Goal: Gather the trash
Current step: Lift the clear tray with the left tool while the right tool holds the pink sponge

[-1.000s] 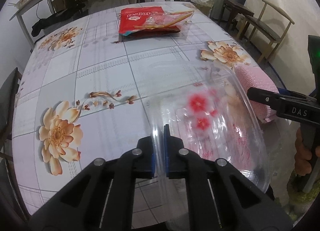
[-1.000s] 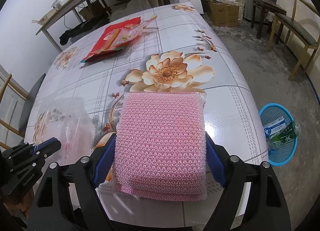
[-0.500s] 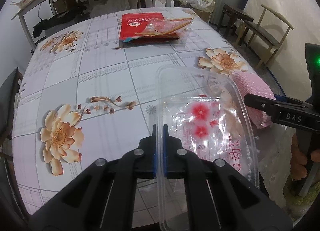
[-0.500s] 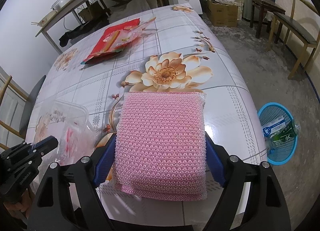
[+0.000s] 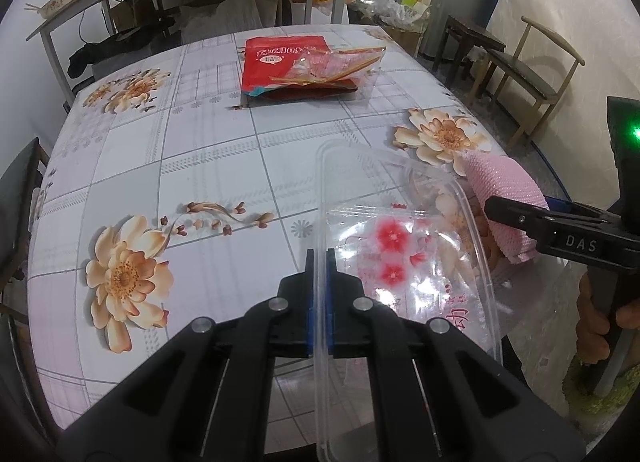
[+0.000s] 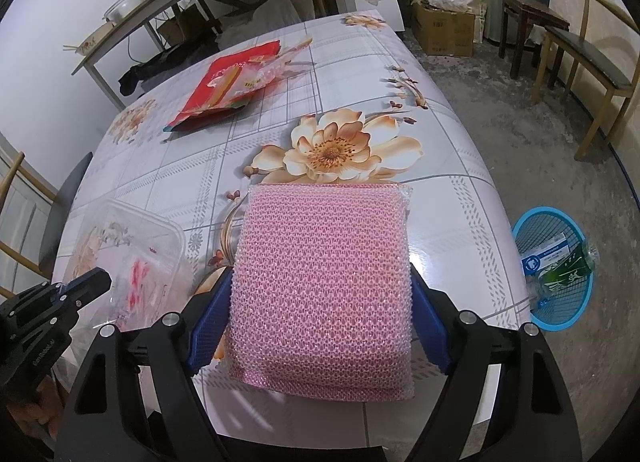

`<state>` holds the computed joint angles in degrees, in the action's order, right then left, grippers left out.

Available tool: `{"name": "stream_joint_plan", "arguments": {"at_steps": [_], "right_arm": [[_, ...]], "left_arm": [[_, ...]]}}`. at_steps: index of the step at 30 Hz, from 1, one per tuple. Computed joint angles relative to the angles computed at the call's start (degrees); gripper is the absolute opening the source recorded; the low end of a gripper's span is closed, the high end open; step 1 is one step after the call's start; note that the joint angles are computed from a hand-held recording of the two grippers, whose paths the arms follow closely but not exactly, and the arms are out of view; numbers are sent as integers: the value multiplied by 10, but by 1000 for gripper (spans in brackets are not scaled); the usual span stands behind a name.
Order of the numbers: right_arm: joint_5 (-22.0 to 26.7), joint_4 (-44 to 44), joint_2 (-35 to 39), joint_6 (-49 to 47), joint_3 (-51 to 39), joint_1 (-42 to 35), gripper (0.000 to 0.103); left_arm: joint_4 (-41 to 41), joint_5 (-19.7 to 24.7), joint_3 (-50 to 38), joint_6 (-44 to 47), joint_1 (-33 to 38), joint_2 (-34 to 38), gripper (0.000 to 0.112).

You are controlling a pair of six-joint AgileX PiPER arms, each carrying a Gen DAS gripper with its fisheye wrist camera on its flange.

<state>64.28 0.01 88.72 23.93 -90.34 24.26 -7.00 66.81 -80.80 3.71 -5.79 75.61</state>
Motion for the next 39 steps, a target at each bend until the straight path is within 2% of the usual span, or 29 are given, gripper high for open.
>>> {"name": "stream_joint_plan", "arguments": {"at_steps": [27, 39], "right_arm": [[-2, -17, -33, 17, 12, 13, 79], [-12, -8, -74, 13, 43, -8, 79]], "left_arm": [[7, 6, -11, -5, -3, -27, 2], [44, 10, -29, -41, -53, -32, 2]]}}
